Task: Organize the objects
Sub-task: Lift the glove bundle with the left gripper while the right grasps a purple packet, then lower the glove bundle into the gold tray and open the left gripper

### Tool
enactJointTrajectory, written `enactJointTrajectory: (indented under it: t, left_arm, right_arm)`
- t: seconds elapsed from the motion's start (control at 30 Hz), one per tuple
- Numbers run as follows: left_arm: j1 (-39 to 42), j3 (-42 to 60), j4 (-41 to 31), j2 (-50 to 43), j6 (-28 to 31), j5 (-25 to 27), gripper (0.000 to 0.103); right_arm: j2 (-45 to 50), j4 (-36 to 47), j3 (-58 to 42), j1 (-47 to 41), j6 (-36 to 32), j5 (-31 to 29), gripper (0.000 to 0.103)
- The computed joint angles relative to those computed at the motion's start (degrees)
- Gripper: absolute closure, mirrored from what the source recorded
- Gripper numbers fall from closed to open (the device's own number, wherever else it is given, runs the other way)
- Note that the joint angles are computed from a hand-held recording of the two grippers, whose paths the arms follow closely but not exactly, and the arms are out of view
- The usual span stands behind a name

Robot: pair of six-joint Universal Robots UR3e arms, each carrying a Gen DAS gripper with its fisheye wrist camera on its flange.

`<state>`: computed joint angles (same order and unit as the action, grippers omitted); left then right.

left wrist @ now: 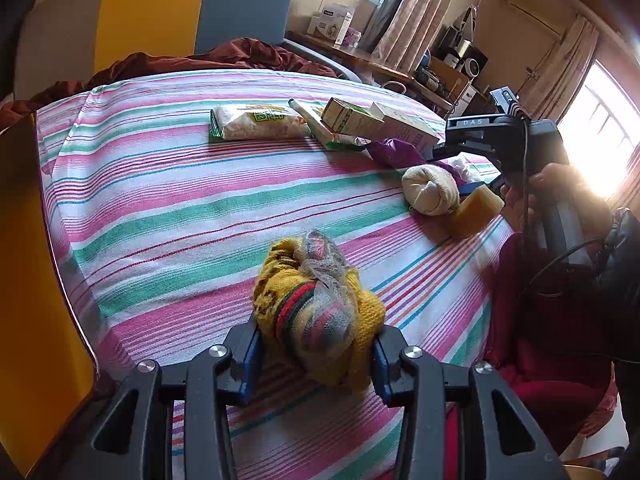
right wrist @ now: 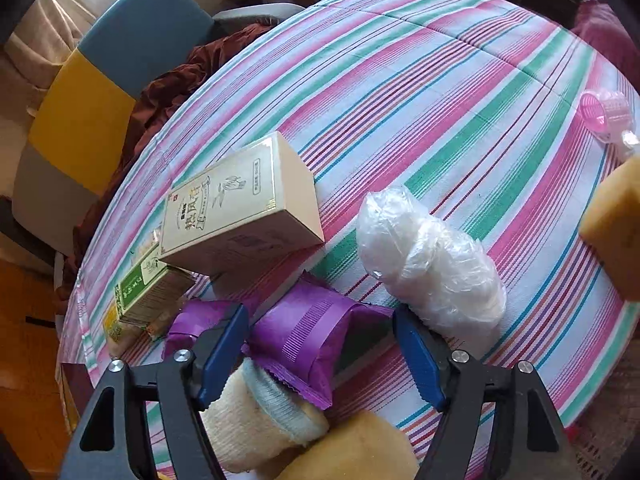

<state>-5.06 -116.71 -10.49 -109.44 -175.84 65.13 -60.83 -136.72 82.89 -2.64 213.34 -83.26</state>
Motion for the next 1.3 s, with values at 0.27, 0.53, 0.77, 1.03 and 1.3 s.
enactJointTrajectory:
  t: [0.27, 0.53, 0.77, 1.03, 1.3]
  left_arm:
    - [-0.01, -0.26, 0.72, -0.08, 0.08, 0.06, 0.059]
    - [0.12, -0.70, 1.05, 0.07, 0.05, -0.11, 0.059]
    - [-0.31, -0.94, 0.43, 1.68, 0.43, 1.11, 0.060]
    - [3.18, -5.30, -0.37, 11.98, 0.01, 0.14, 0.060]
    - [22.32, -15.30, -8.28, 31.16, 1.95, -3.01, 0.060]
  right_arm:
    - [0.83, 4.64, -3.37, 2.45, -4.23, -5.38, 0.060]
    - [-1.54, 1.98, 0.58, 0.51, -3.32, -2.60, 0.060]
    - [0.84, 3.73, -3.16, 2.03, -3.99, -4.45, 0.060]
    - [2.57, 7.36, -6.86, 4.01, -6.55, -7.94, 0.059]
    - [0.77, 7.03, -4.28, 4.32, -7.41, -8.83, 0.058]
